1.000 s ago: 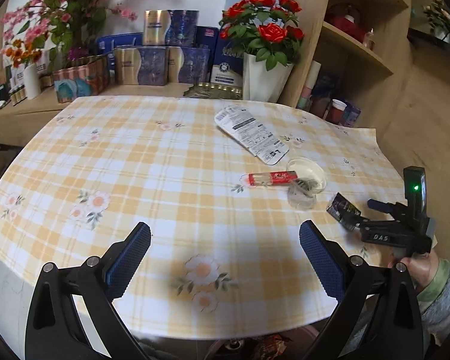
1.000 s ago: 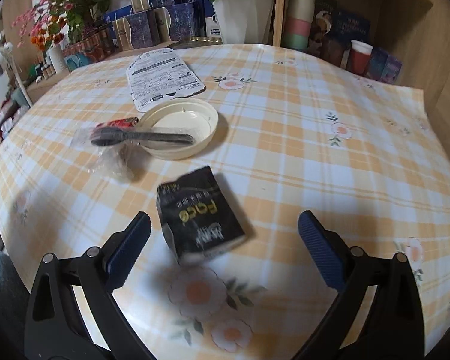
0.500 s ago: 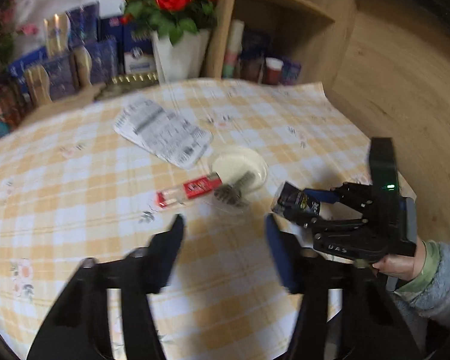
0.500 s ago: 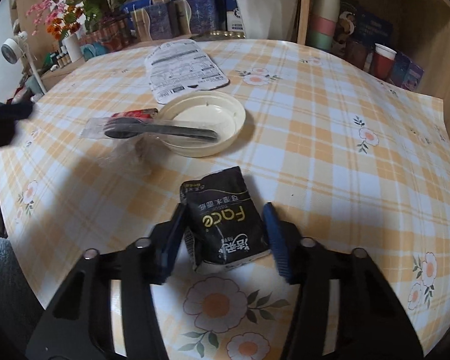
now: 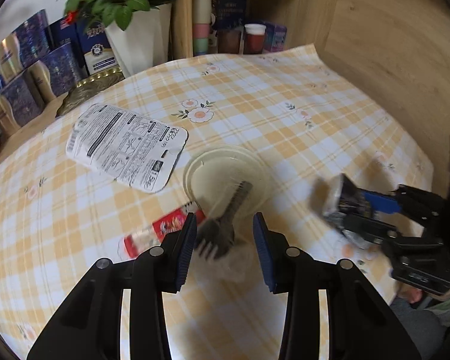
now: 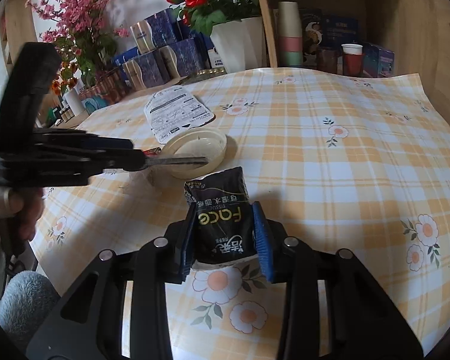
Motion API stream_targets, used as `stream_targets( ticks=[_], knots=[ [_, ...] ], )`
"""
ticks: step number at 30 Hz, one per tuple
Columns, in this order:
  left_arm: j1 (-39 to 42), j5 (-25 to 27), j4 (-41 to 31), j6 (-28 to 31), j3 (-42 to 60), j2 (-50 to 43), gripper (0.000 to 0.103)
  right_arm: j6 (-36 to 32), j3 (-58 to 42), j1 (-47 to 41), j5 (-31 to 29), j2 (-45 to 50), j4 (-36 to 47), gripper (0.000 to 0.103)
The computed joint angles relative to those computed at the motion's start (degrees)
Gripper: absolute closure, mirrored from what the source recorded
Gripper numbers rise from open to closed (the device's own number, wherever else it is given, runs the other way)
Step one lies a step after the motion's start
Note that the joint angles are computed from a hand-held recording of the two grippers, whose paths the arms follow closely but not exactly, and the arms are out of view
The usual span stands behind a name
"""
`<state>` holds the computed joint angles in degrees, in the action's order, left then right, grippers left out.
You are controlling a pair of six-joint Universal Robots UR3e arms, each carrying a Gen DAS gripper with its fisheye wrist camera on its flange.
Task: Collect trash
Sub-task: 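Carry the wrapped spoon and tissue pack over the brown bin and open the left tool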
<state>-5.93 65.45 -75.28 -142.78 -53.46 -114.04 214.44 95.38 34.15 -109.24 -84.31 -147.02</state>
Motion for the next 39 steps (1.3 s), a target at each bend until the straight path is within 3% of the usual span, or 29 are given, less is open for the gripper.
stream_targets(
  ticks=[5, 7, 8, 10, 15, 21, 27, 30, 35, 39],
  knots=[
    [-2.8, 4.1, 0.2, 0.7, 3.6, -3.8, 0.065, 0.8, 2.5, -0.3, 0.4, -1.3, -1.3, 0.066],
    [-4.0, 6.3, 3.2, 1.2, 1.6, -3.5, 0.071, 1.2, 3.4, -0.2, 0.4, -1.8, -1.8, 0.066],
    [-4.5, 7.6, 5.9, 1.6, -0.4, -2.7, 0.078, 1.3, 3.8, -0.2, 0.3, -2.0, -2.1, 0.066],
    [-4.7, 8.2, 8.2, 1.7, -3.1, -1.3, 0.081, 1.5, 4.2, 0.2, -0.3, -2.2, -2.3, 0.066],
    [-2.8, 4.5, 11.4, 0.9, -9.3, 4.2, 0.085, 2.0, 5.9, 1.9, -2.3, -3.0, -4.5, 0.066],
    [4.0, -4.7, 6.3, -2.1, -15.5, 14.3, 0.086, 3.1, 6.5, 5.4, -5.1, -3.7, -4.6, 0.066],
    [15.0, -14.6, -5.2, 1.8, -23.8, 28.0, 0.086, 5.6, 4.9, 10.0, -8.0, -4.0, -1.1, 0.066],
    [20.8, -17.8, -13.7, 7.3, -26.6, 34.6, 0.086, 8.2, 4.0, 13.2, -10.1, -4.5, 1.4, 0.066],
    [32.8, -21.4, -34.3, 21.7, -28.7, 44.7, 0.086, 13.7, 1.7, 18.6, -14.0, -4.5, 7.3, 0.066],
    [42.0, -20.8, -52.3, 36.1, -28.2, 50.1, 0.086, 18.0, -1.4, 22.5, -16.9, -4.0, 11.5, 0.066]
  ],
)
